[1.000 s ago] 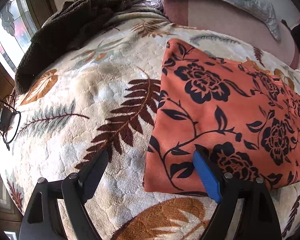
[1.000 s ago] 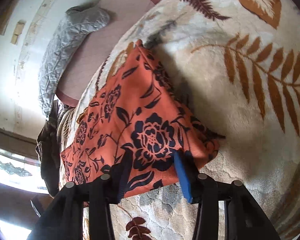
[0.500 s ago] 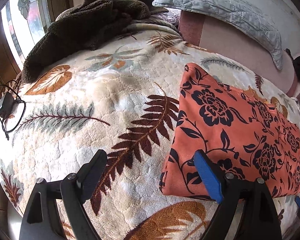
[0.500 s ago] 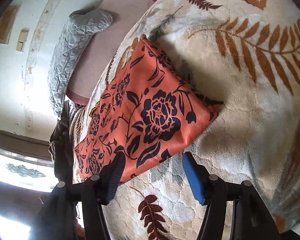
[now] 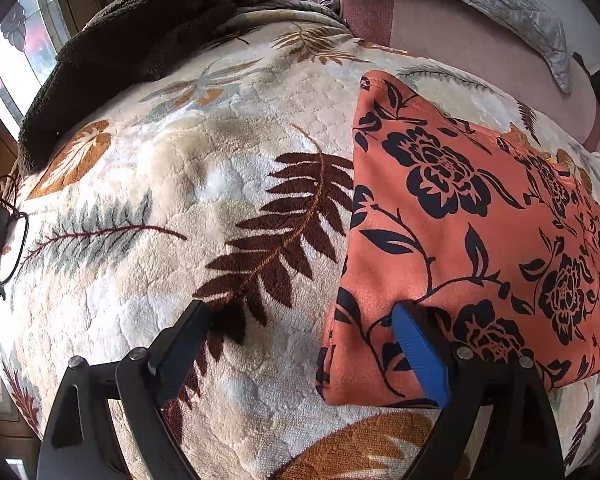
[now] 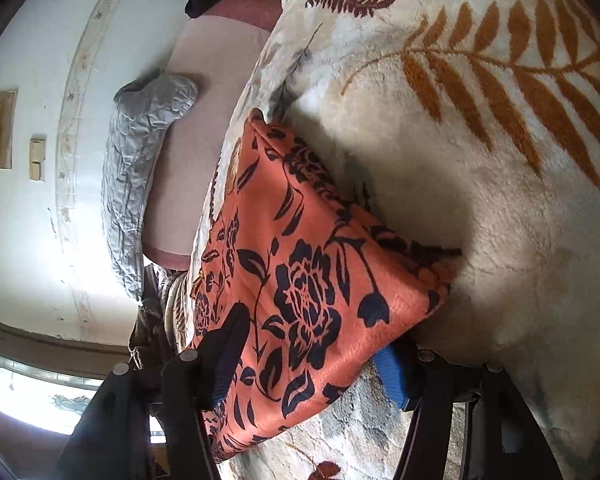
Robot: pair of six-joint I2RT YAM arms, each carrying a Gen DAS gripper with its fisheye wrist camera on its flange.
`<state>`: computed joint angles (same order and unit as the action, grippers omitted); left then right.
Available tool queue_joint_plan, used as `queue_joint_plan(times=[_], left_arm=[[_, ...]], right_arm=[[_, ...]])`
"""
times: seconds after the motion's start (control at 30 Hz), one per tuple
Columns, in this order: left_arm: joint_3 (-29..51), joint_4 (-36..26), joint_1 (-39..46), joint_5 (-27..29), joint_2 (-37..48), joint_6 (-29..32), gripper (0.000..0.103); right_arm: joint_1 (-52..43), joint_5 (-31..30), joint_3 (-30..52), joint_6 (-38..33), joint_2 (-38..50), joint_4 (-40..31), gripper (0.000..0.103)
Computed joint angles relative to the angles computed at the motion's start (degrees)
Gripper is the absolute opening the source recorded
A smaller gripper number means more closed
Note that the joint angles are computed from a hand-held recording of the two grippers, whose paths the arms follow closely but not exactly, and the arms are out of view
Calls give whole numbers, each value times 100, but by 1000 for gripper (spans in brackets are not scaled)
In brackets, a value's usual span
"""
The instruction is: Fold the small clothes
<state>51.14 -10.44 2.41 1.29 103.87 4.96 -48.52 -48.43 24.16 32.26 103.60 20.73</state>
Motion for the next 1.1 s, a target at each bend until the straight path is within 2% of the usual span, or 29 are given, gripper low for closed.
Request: queue_joint_plan(times=[0.1, 0.2, 0.23, 0.27, 0.33, 0.37, 0.53, 0.63, 0.7, 0.9, 1.0, 1.1], left_arm=[[-65, 300, -53, -46, -87, -22, 92], [74, 343, -64, -127, 48, -83, 92], [155, 307, -51, -128, 139, -103, 92], [223, 283, -40, -139, 230, -124, 92], [311, 258, -32, -132, 387, -132, 93], [316, 277, -40, -124, 422, -132, 93], [433, 313, -24, -109, 507, -96, 93], [350, 528, -98, -363, 423, -182, 93], [449, 453, -169, -497, 542, -174, 93], [579, 411, -131, -474, 606, -182, 93], [515, 572, -168, -563, 718, 10, 93], [127, 1228, -408, -997, 668, 409, 93]], right_arm=[[60, 40, 6, 169, 107, 326, 63], [123, 112, -25, 253, 163, 611, 61], [161, 179, -31, 234, 151, 629, 56], [196, 252, -7, 184, 149, 567, 45], [226, 341, 40, 180, 235, 505, 30], [238, 383, -1, 239, 218, 567, 28], [475, 403, -103, 247, 17, 679, 28], [559, 320, 38, 348, 171, 486, 31], [571, 310, 118, 389, 263, 392, 32], [588, 382, -31, 410, 228, 756, 32], [767, 762, -63, 199, -42, 571, 29], [843, 962, -45, 136, -85, 483, 23]])
